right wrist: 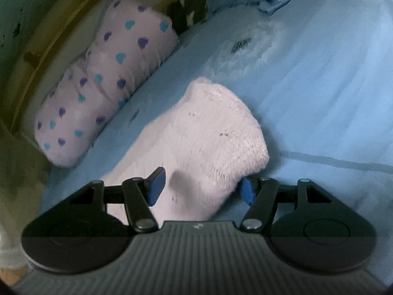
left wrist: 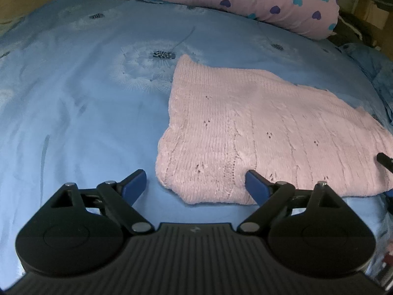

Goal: Fold small clothes
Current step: 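Reach the right tool to the cardigan's long edge and close on it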

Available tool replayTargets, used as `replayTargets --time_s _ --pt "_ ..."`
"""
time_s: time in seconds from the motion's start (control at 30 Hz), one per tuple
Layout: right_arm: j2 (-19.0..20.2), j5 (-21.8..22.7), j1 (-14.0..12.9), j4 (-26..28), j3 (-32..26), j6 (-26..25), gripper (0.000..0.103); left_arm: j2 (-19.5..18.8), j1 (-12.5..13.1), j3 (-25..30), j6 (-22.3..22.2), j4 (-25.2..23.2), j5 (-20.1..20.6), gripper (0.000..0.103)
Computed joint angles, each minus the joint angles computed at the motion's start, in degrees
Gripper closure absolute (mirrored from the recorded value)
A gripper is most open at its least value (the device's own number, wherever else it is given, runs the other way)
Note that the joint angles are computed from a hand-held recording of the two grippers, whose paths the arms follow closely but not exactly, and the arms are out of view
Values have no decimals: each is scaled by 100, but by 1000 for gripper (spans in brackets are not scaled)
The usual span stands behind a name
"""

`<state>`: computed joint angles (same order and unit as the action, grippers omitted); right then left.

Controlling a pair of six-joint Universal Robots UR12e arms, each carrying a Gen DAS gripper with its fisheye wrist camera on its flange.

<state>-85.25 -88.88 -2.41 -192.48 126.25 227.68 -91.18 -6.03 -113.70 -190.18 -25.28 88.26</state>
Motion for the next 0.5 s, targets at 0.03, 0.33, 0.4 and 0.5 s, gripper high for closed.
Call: replayTargets --time_s 0.03,0.33,0.4,0.5 --pt "53 -68 14 -68 -32 75 38 -12 2 15 -12 -12 -10 12" --pt "321 -229 -41 -615 -109 628 40 -95 -30 94 -10 -73 40 10" --pt "335 -220 -53 -646 -110 670 40 -102 -33 104 -24 -84 41 10" --pt "380 -242 -79 -711 -139 778 41 -104 -29 107 -11 -88 36 10"
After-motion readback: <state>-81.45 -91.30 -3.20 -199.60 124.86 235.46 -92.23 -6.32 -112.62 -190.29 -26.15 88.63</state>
